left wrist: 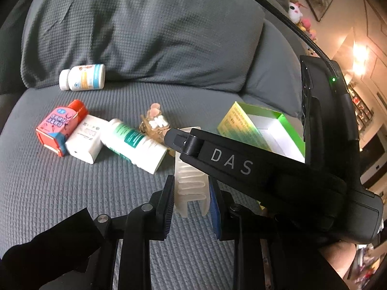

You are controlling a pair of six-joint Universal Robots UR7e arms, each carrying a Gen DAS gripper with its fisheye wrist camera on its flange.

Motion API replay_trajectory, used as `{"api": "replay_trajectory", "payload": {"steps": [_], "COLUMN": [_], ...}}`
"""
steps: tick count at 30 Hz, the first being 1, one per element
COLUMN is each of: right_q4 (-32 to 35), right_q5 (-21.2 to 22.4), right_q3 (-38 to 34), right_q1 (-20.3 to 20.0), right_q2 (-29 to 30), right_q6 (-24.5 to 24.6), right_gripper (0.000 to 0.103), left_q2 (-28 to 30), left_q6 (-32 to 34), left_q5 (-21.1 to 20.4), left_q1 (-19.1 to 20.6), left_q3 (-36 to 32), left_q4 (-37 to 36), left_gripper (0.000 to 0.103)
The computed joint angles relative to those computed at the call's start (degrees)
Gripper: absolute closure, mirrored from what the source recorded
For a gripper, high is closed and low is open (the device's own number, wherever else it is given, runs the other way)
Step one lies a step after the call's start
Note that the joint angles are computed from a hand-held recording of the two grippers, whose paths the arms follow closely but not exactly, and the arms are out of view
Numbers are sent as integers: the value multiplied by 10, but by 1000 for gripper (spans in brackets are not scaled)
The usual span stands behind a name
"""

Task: Organize rigid objects
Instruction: 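Lift and carry the ribbed holder with the right gripper into the box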

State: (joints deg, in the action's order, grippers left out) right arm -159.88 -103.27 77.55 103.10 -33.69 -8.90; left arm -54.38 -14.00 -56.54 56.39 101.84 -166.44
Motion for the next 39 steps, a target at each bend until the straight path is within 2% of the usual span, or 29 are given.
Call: {"api": "replay_trajectory", "payload": {"steps": [7,19,30,39], "right_q4": [-62,-192,-264,-288], "right_q5": [5,11,-22,-58], "right_q3": [36,133,179,197], "right_q1": [6,-1,-17,-35], "right_q2": [-22,-95,-136,-164], "right_q6": [-13,-23,-34,-40], "right_gripper": [64,64,64,64], "left_q2": [-4,17,57,97], "left_q6": [49,137,158,164], "left_q5": [-11,-61,-119,-167], "left_q1": [-15,-48,-61,-62], "left_q3": [12,14,-16,-54], "left_q4": [-47,-113,-122,-104], "left_gripper": [77,77,77,77]}}
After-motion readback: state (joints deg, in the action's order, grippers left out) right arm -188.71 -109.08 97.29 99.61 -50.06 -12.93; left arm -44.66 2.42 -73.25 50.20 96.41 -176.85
